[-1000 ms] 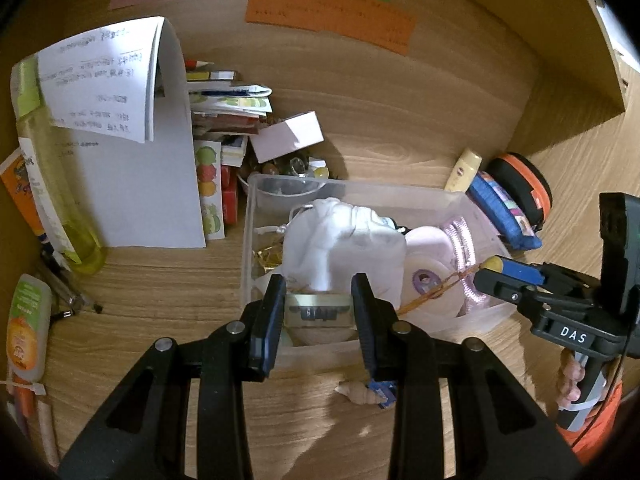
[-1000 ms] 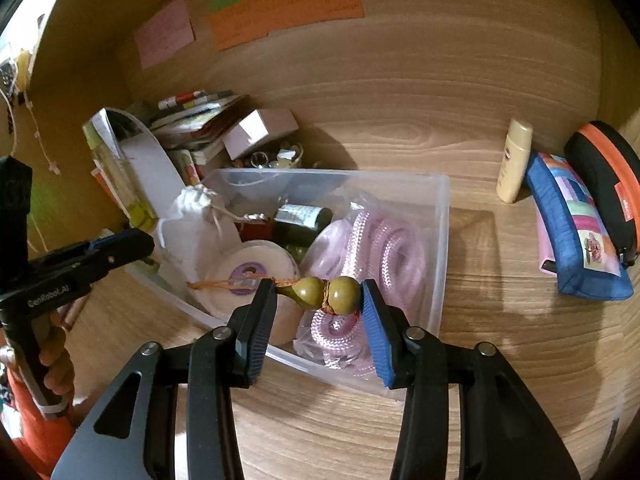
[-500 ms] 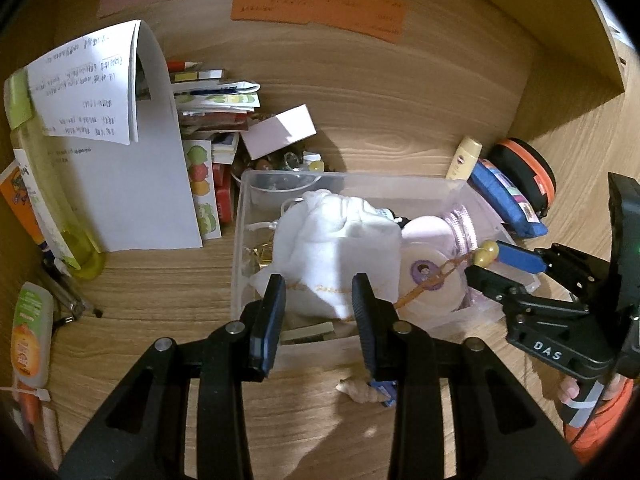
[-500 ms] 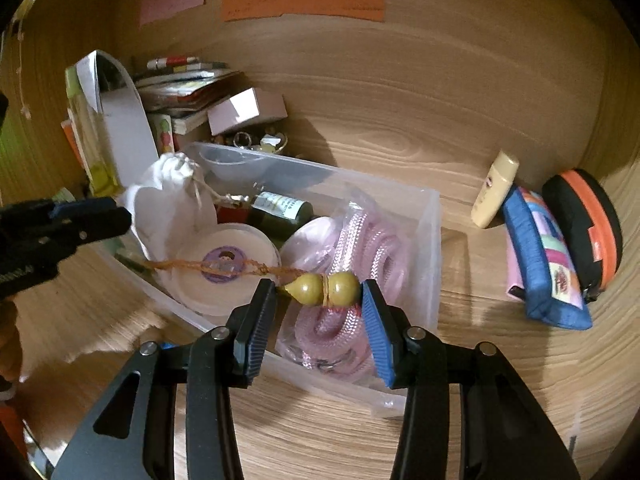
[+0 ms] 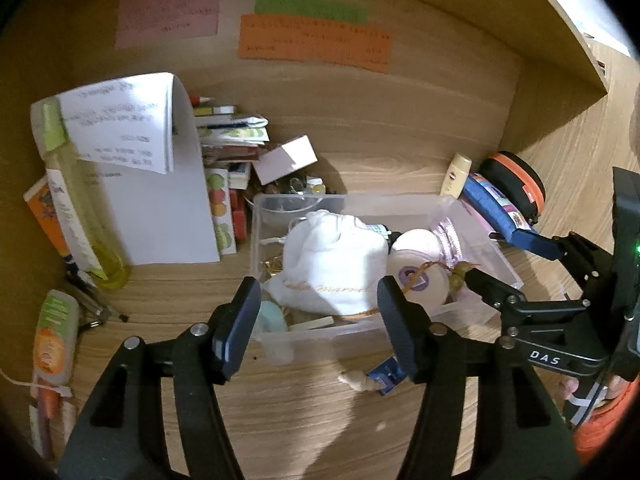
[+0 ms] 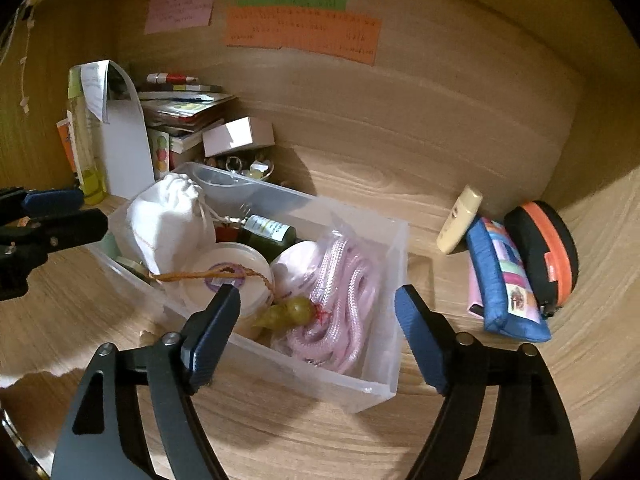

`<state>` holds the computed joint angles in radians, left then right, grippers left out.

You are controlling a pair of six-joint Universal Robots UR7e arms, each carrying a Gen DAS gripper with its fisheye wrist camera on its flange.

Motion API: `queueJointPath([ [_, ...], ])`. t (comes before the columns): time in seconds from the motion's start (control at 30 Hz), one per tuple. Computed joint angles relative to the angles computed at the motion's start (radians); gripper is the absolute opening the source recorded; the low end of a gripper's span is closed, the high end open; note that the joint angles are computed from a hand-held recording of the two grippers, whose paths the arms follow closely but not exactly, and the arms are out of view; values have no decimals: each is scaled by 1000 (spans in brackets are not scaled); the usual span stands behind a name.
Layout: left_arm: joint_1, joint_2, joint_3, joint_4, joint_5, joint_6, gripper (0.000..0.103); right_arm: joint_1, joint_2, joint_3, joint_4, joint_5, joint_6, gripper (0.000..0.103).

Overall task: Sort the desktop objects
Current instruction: 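Open both grippers to drop the tile and gourd beads into the bin, then move right gripper to the blue barcode card and grasp it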

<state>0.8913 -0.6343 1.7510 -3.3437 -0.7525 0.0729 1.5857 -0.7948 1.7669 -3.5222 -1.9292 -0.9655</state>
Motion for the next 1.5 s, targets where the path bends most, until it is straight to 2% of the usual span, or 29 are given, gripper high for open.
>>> queueJointPath([
  [0.03, -2, -3, 10, -13, 4, 8, 62, 2, -3, 6, -2, -1, 3, 80],
  [0.1, -6, -8, 28, -42, 14, 20, 71, 5, -15, 25, -2, 3, 10, 81],
  [0.33, -9, -38, 102, -104, 35, 41, 73, 17, -35, 94, -34, -4, 16, 83],
  [0.47, 1, -62, 146, -116, 31, 30, 76, 15, -48, 138, -18, 12, 35, 83],
  [0.53, 8, -72, 163, -108, 26, 13, 76, 10, -54, 153, 33, 20, 59, 83],
  [0.73, 39, -101, 210, -58, -9, -60, 76, 2, -1, 124, 139, -33, 99, 82],
  [1.0, 59, -94, 216, -3, -24, -105, 76, 7, 60, 67, 184, -79, 72, 81],
  [1.1, 64, -90, 209, 19, -32, -120, 76, 8, 72, 46, 208, -93, 79, 70],
  [1.2, 60, -82, 201, 30, -30, -117, 76, 3, 66, 43, 222, -69, 92, 60],
  [1.27, 56, -74, 192, 38, -38, -114, 76, 0, 59, 44, 237, -51, 90, 46],
  [1.5, 40, -14, 122, 114, -42, -104, 76, -24, 7, 90, 261, -3, 87, 45],
])
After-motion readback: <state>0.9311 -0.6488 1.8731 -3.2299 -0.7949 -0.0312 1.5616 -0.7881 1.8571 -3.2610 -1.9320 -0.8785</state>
